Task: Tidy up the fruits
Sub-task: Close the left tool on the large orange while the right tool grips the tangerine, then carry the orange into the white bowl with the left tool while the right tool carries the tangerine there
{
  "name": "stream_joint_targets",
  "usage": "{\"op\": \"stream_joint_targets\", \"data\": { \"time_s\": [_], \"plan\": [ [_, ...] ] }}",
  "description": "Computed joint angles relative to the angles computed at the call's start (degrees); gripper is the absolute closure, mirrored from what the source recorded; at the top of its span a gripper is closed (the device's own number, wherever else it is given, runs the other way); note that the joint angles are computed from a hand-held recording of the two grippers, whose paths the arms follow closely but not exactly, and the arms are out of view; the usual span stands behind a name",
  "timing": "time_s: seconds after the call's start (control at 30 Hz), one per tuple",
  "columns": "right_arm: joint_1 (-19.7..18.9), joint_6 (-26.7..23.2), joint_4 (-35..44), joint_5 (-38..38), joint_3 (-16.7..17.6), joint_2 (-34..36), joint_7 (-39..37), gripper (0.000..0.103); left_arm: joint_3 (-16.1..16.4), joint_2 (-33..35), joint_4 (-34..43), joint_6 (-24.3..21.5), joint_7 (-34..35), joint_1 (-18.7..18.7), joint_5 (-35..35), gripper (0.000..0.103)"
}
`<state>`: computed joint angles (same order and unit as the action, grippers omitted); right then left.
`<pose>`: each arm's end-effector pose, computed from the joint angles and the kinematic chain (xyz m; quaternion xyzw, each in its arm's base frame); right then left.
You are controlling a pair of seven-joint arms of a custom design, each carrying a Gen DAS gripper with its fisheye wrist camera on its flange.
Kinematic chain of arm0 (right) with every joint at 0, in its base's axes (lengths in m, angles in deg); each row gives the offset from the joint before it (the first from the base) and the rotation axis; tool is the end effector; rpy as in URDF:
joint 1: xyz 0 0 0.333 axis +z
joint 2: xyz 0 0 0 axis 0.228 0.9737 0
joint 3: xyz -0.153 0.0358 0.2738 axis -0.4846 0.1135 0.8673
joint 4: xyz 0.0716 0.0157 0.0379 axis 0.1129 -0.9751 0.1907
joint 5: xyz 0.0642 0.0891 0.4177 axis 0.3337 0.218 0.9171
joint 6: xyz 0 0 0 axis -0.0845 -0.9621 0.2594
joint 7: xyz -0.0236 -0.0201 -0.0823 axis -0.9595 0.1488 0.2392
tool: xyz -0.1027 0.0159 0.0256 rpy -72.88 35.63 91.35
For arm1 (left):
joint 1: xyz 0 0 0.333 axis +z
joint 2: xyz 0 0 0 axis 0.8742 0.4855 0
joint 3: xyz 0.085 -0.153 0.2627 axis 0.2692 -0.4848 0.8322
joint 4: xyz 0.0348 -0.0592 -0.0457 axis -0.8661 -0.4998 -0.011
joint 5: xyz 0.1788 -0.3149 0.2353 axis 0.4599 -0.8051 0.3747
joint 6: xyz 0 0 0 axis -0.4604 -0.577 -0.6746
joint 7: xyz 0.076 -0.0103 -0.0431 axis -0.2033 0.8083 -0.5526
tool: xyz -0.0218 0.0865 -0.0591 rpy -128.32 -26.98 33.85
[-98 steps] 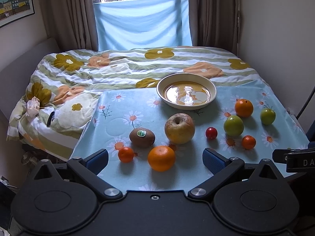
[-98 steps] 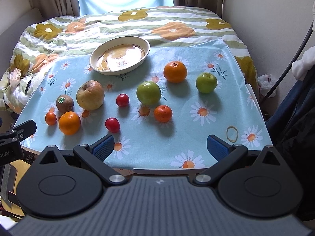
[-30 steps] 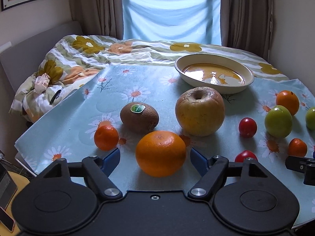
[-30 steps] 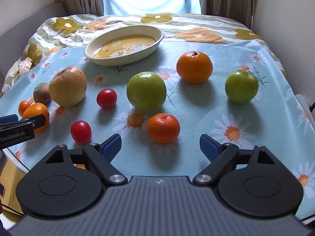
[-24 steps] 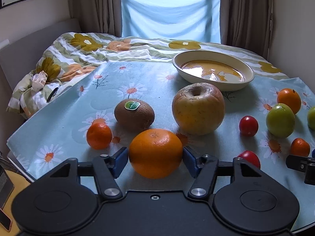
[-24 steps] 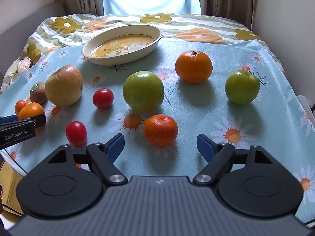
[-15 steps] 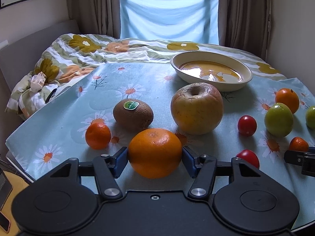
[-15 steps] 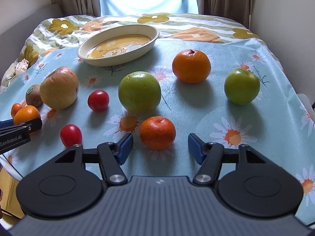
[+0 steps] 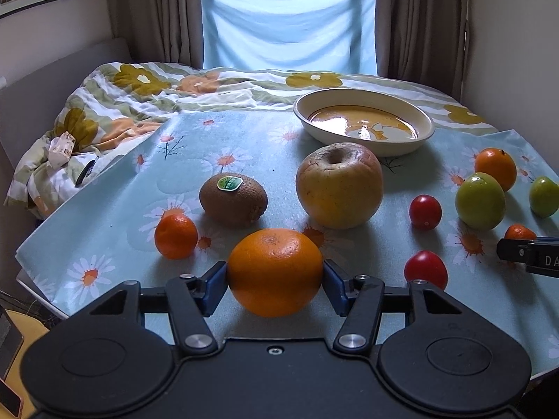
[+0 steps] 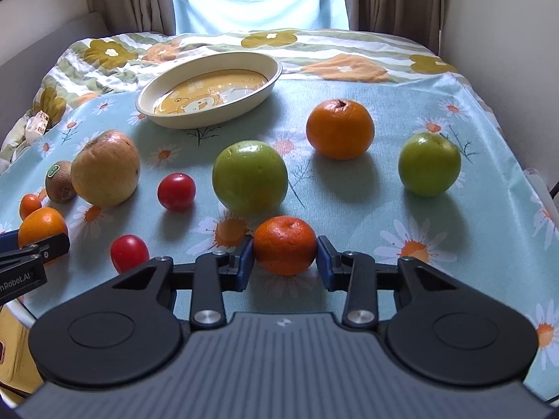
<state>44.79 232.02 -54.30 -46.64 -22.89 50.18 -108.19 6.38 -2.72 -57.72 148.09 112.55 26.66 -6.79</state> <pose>0.5969 0.3754 0.3651 -0.5418 0.7455 -0.2833 0.2655 0.6564 -0.3921 0.3705 -0.5390 0.7381 -0.3039 0.2689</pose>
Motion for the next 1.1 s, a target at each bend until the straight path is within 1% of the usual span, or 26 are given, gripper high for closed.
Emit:
{"op": "stream_joint_targets", "data": {
  "time_s": [0.07, 0.27, 0.37, 0.47, 0.6, 0.7, 0.87, 0.97, 1.1],
  "plan": [
    [-0.1, -0.1, -0.4, 0.4, 0.2, -0.8, -0.4, 0.050, 0.3, -0.9, -0.6, 0.0, -0.3, -0.3, 0.8, 0.041],
    [-0.5, -1.4, -0.5, 0.4, 0.7, -3.1, -1.9, 0.050, -0.8, -3.8, -1.7, -0.1, -0.4, 0.5, 1.9, 0.041],
    [-0.9, -1.9, -0.6, 0.3, 1.2, -4.5, -2.9, 0.051, -2.0, -5.0, -1.7, -0.5, -0.2, 1.3, 2.1, 0.041],
    [-1.5, -2.5, -0.2, 1.0, 1.8, -5.6, -4.3, 0.050, -4.2, -5.8, -0.8, -0.9, 2.0, 3.2, 0.2, 0.041],
    [-2.4, -2.4, 0.8, 2.3, 2.4, -7.0, -6.1, 0.051, -5.4, -6.6, 0.6, -0.7, 4.4, 4.2, -0.7, 0.041],
    [-2.9, -2.8, 2.6, 3.1, 2.7, -7.0, -8.3, 0.051, -5.2, -5.6, 3.5, -1.8, 5.5, 4.0, -0.9, 0.041],
    [-3.3, -3.9, 7.0, 5.5, 2.6, -5.4, -13.9, 0.051, -6.0, -2.9, 9.2, -2.7, 8.7, 5.1, -3.9, 0.041],
    [-3.4, -4.0, 10.0, 7.0, 2.2, -3.9, -16.3, 0.051, -7.1, -0.1, 14.1, -3.8, 12.5, 6.0, -7.2, 0.041],
    [-3.5, -4.6, 15.3, 9.2, 1.2, -0.9, -19.5, 0.051, -9.3, 5.8, 23.9, -6.3, 20.2, 7.6, -13.4, 0.041]
  ]
}}
